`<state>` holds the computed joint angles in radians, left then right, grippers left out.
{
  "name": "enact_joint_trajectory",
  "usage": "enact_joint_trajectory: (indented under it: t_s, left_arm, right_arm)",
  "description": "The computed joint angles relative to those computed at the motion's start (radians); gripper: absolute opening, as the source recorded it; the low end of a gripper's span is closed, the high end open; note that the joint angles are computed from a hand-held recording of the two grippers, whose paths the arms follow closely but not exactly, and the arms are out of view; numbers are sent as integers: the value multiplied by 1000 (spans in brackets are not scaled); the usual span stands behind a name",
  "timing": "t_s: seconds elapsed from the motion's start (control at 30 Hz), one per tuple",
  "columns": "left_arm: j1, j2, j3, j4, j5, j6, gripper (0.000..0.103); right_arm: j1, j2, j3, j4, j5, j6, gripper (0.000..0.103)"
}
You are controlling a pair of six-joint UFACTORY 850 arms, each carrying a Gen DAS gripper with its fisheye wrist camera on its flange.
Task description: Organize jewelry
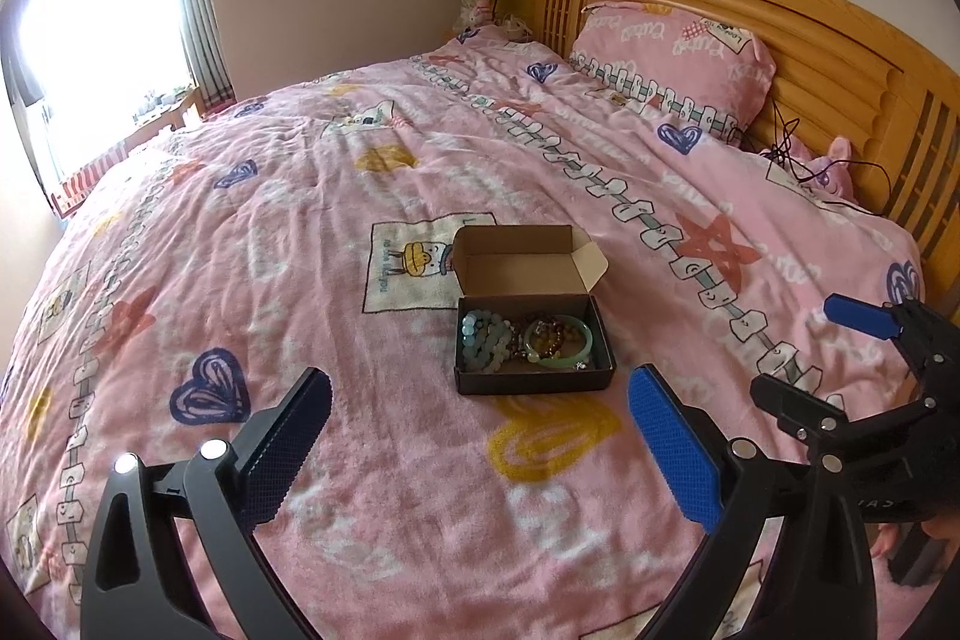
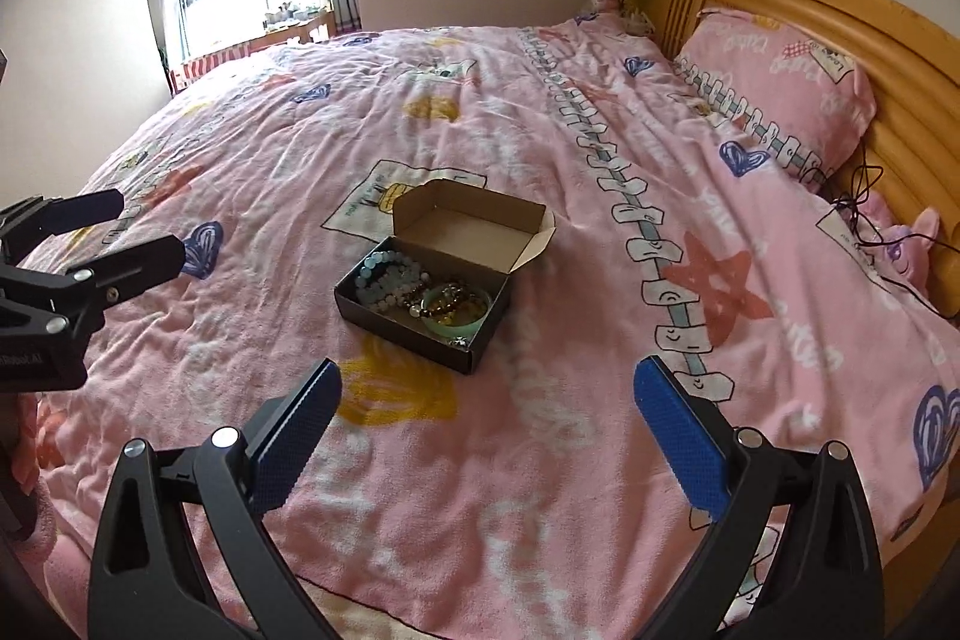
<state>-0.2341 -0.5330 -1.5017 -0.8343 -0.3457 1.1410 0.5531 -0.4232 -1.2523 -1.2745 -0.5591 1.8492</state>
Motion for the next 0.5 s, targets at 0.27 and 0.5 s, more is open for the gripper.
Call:
enact_joint_trajectory:
  t_s: [0.27, 0.5]
  left_arm:
    - [-2, -3, 7, -21, 1, 31, 97]
    - [-8, -5, 9, -49, 13, 71, 97]
  right_arm:
    - [-5, 17, 21, -6, -12, 21, 96]
    - [-6, 17, 22, -6, -19, 23, 96]
